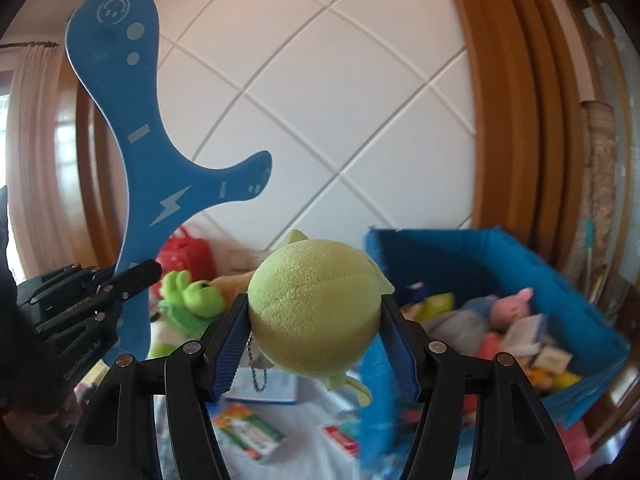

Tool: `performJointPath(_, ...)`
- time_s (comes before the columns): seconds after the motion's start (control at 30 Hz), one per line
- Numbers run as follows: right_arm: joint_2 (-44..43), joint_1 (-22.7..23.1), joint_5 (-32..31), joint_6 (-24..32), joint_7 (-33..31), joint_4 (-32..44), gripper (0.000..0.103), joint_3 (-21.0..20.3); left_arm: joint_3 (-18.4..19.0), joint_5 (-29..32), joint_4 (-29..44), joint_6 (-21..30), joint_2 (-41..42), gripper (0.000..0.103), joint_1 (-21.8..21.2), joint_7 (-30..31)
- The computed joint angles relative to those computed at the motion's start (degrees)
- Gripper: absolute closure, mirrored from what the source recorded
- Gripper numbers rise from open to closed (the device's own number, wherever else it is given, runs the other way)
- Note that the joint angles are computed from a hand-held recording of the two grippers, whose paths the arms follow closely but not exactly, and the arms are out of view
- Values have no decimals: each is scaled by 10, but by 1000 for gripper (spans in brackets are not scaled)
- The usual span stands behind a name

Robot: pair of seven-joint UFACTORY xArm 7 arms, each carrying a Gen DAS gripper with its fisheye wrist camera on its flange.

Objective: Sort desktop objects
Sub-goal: 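Carry the boomerang and green ball with both tools toward the blue crate, then open both tools to drop the boomerang and green ball into the crate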

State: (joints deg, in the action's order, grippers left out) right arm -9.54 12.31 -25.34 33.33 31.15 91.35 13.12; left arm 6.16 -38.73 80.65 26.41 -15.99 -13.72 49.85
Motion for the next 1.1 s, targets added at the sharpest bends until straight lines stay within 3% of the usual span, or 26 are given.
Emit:
performJointPath(0.23, -8, -29, 101, -10, -121, 5, 40, -68, -81, 89, 90, -20, 75, 95, -7, -108)
performJointPath(0.53, 31, -83, 195, 12, -236, 51, 41, -119, -146, 237, 254, 9, 202, 95, -31, -245)
performJointPath(0.77, 76, -116, 226, 38, -275, 110, 41, -135, -154, 314, 364, 56, 283, 95, -60, -316)
performJointPath(1.1, 202, -147, 270, 129, -309, 271, 41, -140, -139, 377, 548, 162, 403, 95, -104, -375)
